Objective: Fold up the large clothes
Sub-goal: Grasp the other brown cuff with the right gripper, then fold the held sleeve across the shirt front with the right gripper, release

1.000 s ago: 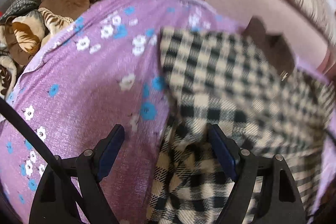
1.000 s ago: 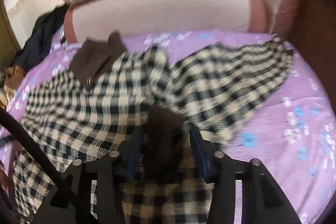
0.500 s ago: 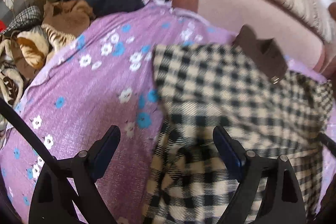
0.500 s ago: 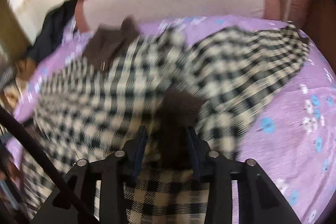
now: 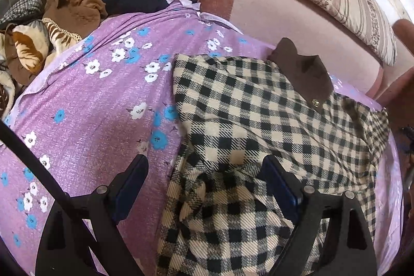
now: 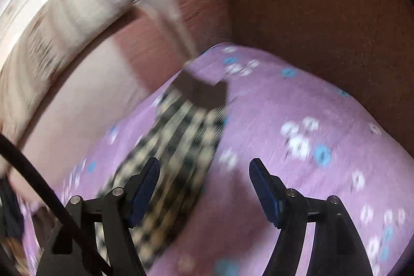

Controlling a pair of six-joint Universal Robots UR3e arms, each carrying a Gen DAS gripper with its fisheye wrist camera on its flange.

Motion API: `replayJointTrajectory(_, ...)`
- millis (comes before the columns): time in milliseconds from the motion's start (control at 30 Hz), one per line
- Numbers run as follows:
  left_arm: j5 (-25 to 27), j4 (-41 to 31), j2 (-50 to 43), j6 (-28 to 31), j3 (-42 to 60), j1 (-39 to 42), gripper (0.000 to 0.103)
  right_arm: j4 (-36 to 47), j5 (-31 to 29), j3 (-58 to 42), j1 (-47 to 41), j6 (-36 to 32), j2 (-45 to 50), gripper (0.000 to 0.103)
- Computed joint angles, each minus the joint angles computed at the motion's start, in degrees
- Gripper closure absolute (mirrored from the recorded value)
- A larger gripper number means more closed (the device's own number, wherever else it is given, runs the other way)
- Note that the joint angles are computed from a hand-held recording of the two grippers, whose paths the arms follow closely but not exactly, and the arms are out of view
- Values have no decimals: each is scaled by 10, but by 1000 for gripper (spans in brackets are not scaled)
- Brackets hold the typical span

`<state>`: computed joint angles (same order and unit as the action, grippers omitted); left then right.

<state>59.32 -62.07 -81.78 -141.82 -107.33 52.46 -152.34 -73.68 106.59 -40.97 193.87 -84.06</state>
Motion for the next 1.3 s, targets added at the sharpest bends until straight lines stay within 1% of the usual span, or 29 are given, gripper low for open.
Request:
replayJointTrajectory(100, 10, -1, -31, -17, 16, -9, 14, -25, 25, -41, -26, 10, 66, 27)
replayJointTrajectory(200, 16, -2, -53, -31, 24, -14, 14, -26, 43, -95, -27, -5, 127, 27)
replayJointTrajectory(233, 18, 1, -57, -34, 24, -16, 14, -27, 39, -112, -19, -11, 144, 27)
replayJointTrajectory(300, 24, 22, -62, -43, 17, -19, 14, -28, 10, -154, 10, -19, 191, 27)
replayJointTrajectory(333, 27, 32, -63, -46, 14, -21, 14, -40, -13, -159, 24, -20, 198, 32)
replayJointTrajectory(367, 30, 40, -65, -49, 12, -23, 14, -53, -35, -166, 37, -24, 207, 57)
replayJointTrajectory(433, 36, 50, -71, -54, 11, -27, 14, -34, -49, -185, 48, -37, 216, 93)
replayJointTrajectory(500, 38, 46, -75, -54, 16, -29, 14, -46, -27, -157, 38, -49, 191, 93)
replayJointTrajectory(567, 37, 41, -73, -53, 19, -28, 14, -68, -21, -115, 23, -54, 149, 93)
replayJointTrajectory(633, 23, 32, -62, -46, 18, -17, 14, -68, 13, -75, -10, -57, 97, 94)
replayJointTrajectory(700, 9, 30, -47, -43, 14, -8, 14, -49, 43, -39, -40, -67, 40, 93)
replayJointTrajectory(767, 1, 29, -35, -39, 8, -1, 14, -8, 51, -32, -52, -83, 3, 93)
replayJointTrajectory(933, -7, 9, -19, -22, 9, 5, 14, 61, 82, -20, -52, -107, -83, 93)
replayJointTrajectory(1000, -13, 2, -20, -21, 15, 9, 14, 103, 105, -33, -35, -117, -119, 93)
replayJointTrajectory(1133, -23, -5, -18, -22, 20, 19, 14, 174, 124, -76, 32, -137, -178, 93)
replayJointTrajectory(1200, -23, -3, -18, -23, 23, 22, 14, 200, 109, -113, 95, -131, -187, 93)
replayJointTrajectory(1300, -25, -5, -20, -24, 28, 28, 14, 222, 81, -165, 198, -112, -175, 93)
